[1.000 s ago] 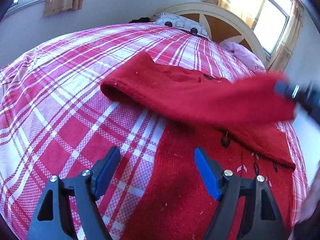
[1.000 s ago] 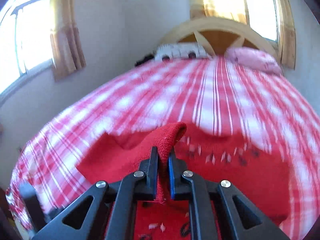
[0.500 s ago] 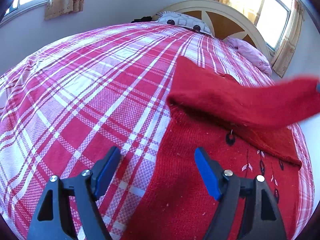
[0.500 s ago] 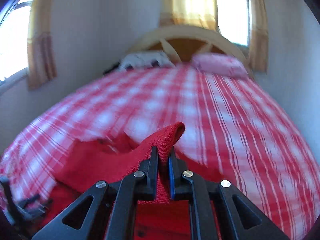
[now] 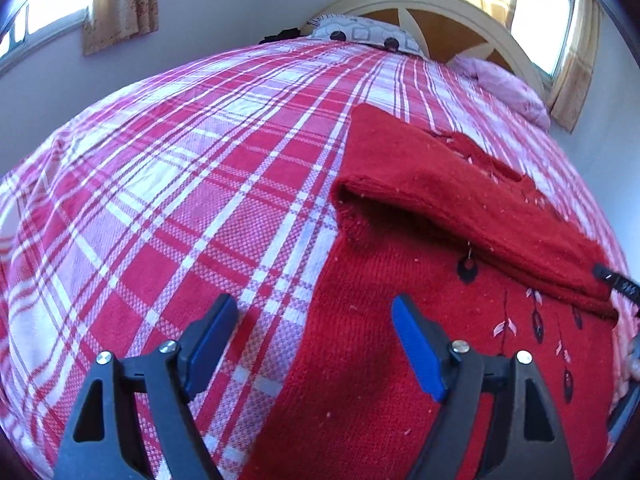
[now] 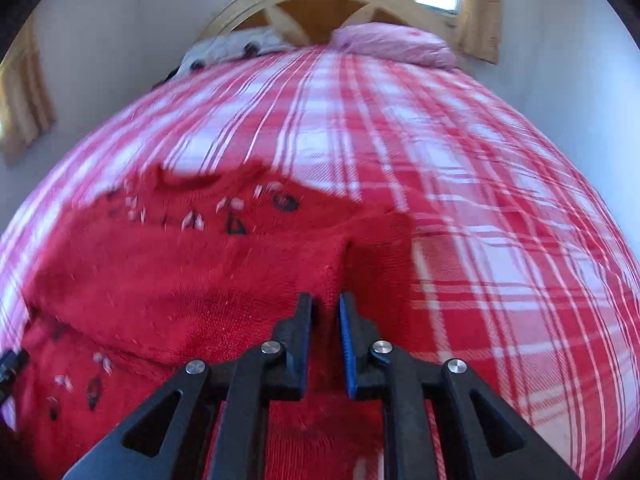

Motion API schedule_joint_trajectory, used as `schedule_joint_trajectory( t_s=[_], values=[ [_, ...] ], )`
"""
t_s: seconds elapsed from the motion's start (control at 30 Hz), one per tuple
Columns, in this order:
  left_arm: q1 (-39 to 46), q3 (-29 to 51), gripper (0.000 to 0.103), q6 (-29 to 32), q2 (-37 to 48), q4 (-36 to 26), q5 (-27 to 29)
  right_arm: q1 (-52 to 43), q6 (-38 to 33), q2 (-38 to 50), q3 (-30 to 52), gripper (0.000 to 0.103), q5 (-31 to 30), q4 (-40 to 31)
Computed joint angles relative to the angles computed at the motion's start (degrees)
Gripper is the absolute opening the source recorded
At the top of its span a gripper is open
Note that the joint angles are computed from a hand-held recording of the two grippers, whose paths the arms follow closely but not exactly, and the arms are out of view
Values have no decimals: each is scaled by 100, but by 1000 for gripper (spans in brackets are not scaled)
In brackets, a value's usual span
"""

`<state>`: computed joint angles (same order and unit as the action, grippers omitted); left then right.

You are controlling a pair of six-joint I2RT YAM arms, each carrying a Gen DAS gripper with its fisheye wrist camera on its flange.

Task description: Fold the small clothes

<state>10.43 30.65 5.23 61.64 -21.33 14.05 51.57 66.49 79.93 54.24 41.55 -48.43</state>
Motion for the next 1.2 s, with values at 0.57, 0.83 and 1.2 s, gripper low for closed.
schedule_joint_trajectory(
  t_s=[0.57,0.83,1.2],
  values=[
    [-1267,1177,82,-424,1500,863,-1250,448,131,565,-2,45,140,1009],
    [-917,1506,83,-586,1932,1181,-528,291,-122,830,-28,55,-178,1252],
    [-1464,1669,86,-324,2359,802,-1614,288,-192,768,-142,58,-191,1425]
  ],
)
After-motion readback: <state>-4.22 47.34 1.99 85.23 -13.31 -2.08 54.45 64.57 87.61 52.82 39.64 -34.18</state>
